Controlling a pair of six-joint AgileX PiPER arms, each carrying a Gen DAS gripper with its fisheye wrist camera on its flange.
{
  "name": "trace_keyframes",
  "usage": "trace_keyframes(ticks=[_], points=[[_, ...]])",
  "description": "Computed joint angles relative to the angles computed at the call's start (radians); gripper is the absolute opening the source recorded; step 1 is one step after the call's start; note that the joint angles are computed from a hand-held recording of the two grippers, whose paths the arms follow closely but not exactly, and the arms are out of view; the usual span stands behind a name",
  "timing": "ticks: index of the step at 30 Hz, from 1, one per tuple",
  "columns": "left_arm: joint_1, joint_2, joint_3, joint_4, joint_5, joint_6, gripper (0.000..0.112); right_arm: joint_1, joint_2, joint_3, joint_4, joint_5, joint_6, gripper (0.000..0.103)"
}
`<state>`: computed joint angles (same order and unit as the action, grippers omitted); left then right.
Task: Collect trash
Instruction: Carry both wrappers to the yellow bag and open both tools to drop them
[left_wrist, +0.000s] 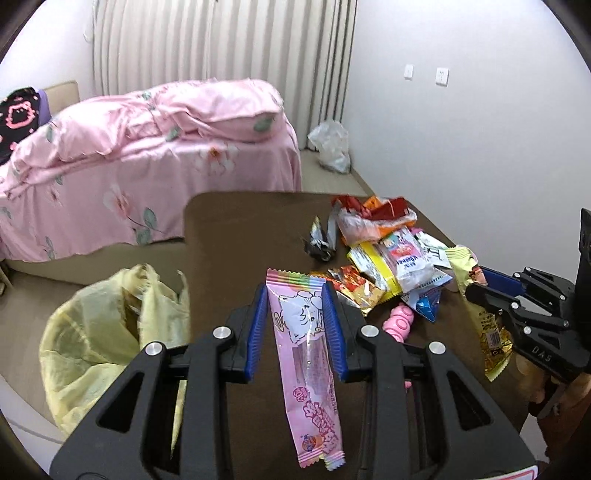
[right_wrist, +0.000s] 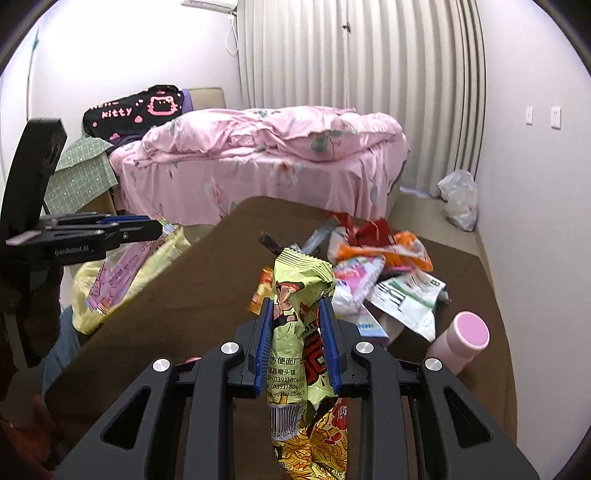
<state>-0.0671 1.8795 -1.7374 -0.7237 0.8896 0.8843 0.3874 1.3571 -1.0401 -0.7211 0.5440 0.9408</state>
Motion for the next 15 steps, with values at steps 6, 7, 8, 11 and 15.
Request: trace_keyframes(ticks=[6, 7, 8, 11, 15], points=[[0.126, 0.000, -0.009, -0.050, -0.044, 0.005, 0.029, 0.060, 0.062, -0.144, 0.010, 0.011, -0.062, 0.024], [0.152, 0.007, -0.017, -0.055, -0.073, 0.000, 0.029, 0.065, 0.075, -0.169, 0.018, 0.007, -0.083, 0.024], [0.182, 0.018, -0.025, -0.062, -0.126, -0.007, 0.029, 0.071, 0.100, -0.209, 0.034, 0.004, -0.116, 0.024], [0.246, 0.083, -0.071, -0.085, -0.227, -0.036, 0.029, 0.084, 0.200, -0.360, 0.103, -0.001, -0.235, 0.024], [0.293, 0.214, -0.173, -0.076, -0.278, -0.124, 0.029, 0.092, 0.377, -0.617, 0.267, -0.015, -0.452, 0.024]])
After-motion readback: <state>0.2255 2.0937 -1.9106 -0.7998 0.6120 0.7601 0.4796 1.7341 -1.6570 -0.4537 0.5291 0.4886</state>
